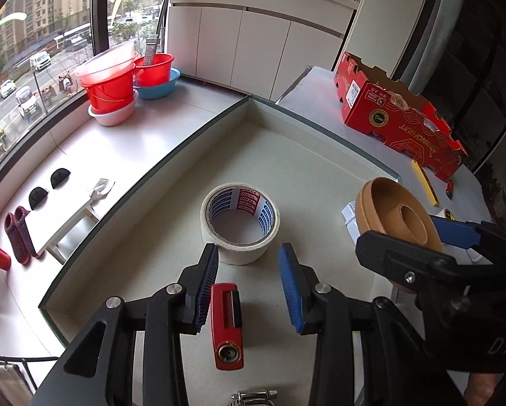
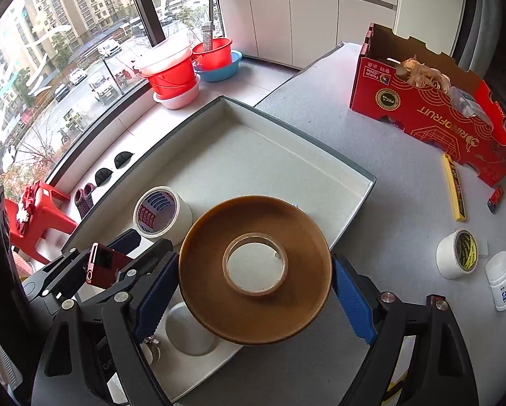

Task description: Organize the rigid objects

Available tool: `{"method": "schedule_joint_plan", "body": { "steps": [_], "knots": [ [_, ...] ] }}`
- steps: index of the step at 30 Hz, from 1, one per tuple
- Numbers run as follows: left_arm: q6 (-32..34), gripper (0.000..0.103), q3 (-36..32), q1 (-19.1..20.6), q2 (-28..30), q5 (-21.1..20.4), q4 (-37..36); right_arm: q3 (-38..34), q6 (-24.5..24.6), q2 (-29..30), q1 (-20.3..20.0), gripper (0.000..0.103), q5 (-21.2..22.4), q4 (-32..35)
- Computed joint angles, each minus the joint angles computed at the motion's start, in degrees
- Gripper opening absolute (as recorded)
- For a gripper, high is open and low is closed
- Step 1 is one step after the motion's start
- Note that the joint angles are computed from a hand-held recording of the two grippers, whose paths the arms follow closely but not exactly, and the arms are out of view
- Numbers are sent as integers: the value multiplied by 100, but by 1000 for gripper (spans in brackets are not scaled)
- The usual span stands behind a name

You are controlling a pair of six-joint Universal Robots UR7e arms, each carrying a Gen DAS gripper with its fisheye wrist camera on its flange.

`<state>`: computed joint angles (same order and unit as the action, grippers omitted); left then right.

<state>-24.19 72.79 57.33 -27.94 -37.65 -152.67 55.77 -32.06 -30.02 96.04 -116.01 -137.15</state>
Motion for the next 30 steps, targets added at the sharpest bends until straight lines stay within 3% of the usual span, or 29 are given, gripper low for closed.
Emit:
{"method": "schedule_joint_plan", "body": {
  "steps": [6, 7, 8, 9, 10, 12, 13, 15, 20, 24, 30],
  "knots": [
    [-85, 42, -216, 8, 99, 144, 270, -469, 30, 314, 8, 88, -89, 208],
    [-107, 51, -238, 5, 105, 164, 331, -530, 44, 357, 4, 88, -89, 242],
    [-133, 69, -270, 2, 119, 202, 386, -576, 51, 392, 2, 88, -95, 265],
    [-154, 78, -257, -7, 117, 266, 379, -592, 37, 413, 2, 88, -102, 242],
    [-137, 85, -230, -27, 122, 357, 286, -600, 9, 428, 4, 89, -115, 232],
    [-156, 86, -218, -56, 127, 491, 276, -596, -33, 431, 7, 92, -113, 207],
    [-262, 90, -259, -53, 123, 506, 451, -534, -70, 396, 3, 103, -58, 113],
    [-358, 103, -281, -40, 105, 447, 579, -445, -149, 333, 1, 103, 31, -39],
    [-497, 103, -209, -73, 71, 542, 499, -273, -111, 143, -4, 103, 164, -156],
    [-590, 103, -134, -115, 22, 557, 583, -63, 253, -114, -83, 103, 346, -82],
    [-555, 103, -5, -237, -26, 528, 589, 675, 548, -675, -258, 103, 358, -318]
  ]
}}
